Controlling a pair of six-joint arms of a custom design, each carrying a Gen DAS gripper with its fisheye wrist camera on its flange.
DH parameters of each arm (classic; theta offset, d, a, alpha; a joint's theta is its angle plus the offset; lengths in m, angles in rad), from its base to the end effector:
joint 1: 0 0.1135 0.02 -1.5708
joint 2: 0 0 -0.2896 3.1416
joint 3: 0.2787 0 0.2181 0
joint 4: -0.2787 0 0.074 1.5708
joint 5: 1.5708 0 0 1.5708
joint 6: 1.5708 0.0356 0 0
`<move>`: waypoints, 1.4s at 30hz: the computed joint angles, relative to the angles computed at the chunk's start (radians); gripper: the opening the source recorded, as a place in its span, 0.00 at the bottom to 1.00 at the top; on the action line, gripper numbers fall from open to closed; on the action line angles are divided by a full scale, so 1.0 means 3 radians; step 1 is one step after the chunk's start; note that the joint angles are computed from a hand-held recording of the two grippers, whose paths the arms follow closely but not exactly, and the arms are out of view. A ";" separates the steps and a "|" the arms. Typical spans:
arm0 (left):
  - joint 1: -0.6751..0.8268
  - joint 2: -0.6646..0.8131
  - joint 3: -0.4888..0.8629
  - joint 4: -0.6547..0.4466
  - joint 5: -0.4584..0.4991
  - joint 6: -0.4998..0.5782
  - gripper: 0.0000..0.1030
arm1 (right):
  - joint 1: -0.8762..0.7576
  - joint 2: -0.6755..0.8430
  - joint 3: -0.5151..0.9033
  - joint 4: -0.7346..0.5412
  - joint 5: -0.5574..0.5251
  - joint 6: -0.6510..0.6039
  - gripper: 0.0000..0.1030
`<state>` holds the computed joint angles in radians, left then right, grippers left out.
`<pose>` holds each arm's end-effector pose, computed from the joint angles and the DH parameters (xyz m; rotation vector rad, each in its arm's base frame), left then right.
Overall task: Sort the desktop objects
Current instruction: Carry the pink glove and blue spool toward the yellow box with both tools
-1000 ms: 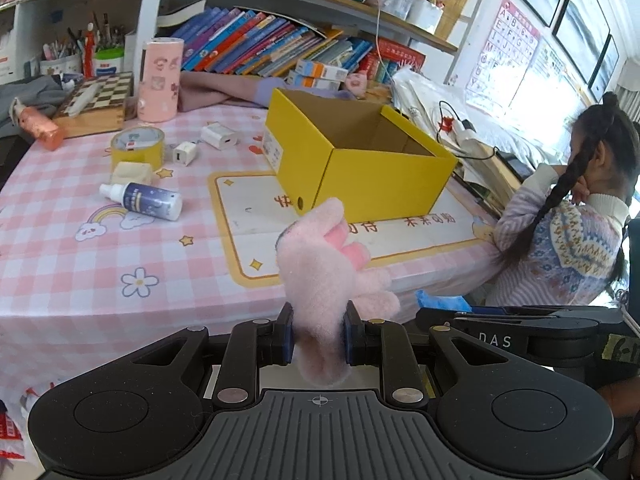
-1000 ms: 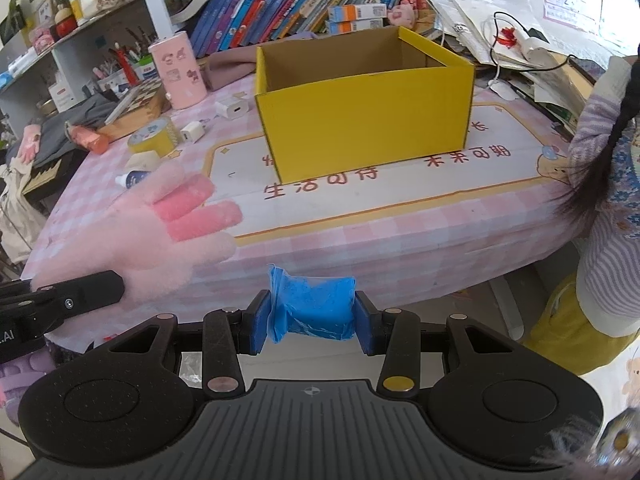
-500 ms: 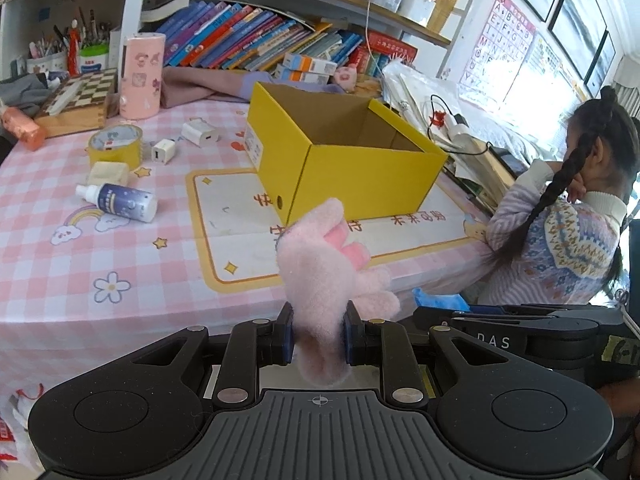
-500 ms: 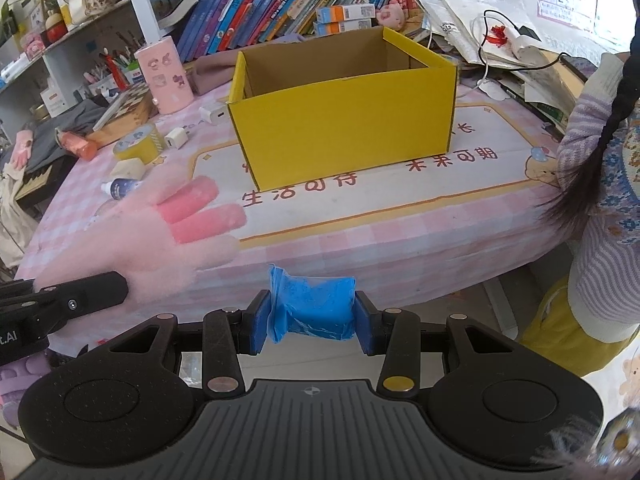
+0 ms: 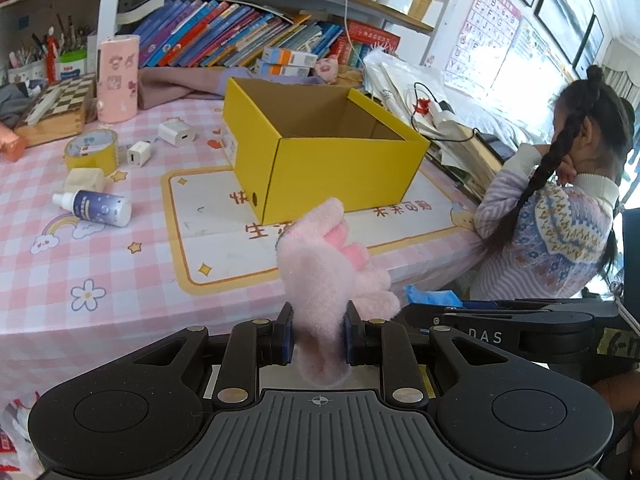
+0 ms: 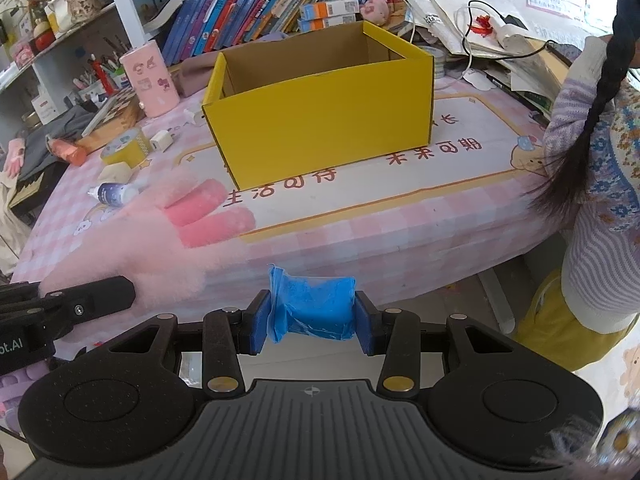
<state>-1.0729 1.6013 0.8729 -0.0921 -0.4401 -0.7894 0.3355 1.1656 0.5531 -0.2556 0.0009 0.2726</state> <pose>0.1555 -0.2543 0.2305 0.1256 2.3282 -0.4237 0.1726 0.0601 0.2246 -0.0769 2.4563 0.2686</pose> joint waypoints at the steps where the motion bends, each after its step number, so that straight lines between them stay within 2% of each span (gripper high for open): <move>1: -0.0005 0.0009 0.0017 -0.0006 -0.0009 0.0015 0.21 | -0.0006 0.0004 0.0001 0.0002 -0.0007 -0.0008 0.38; 19: 0.0038 0.0213 0.0315 -0.0038 0.0062 0.0385 0.21 | -0.0168 0.0110 0.0041 0.0149 -0.0098 -0.0040 0.38; 35: 0.0187 0.0438 0.0500 0.0158 0.0317 0.0639 0.21 | -0.0401 0.0286 0.0135 0.0214 -0.0105 -0.0226 0.38; 42: 0.0273 0.0522 0.0671 0.0237 0.0370 0.0635 0.21 | -0.0575 0.0430 0.0245 0.0310 -0.0193 -0.0394 0.38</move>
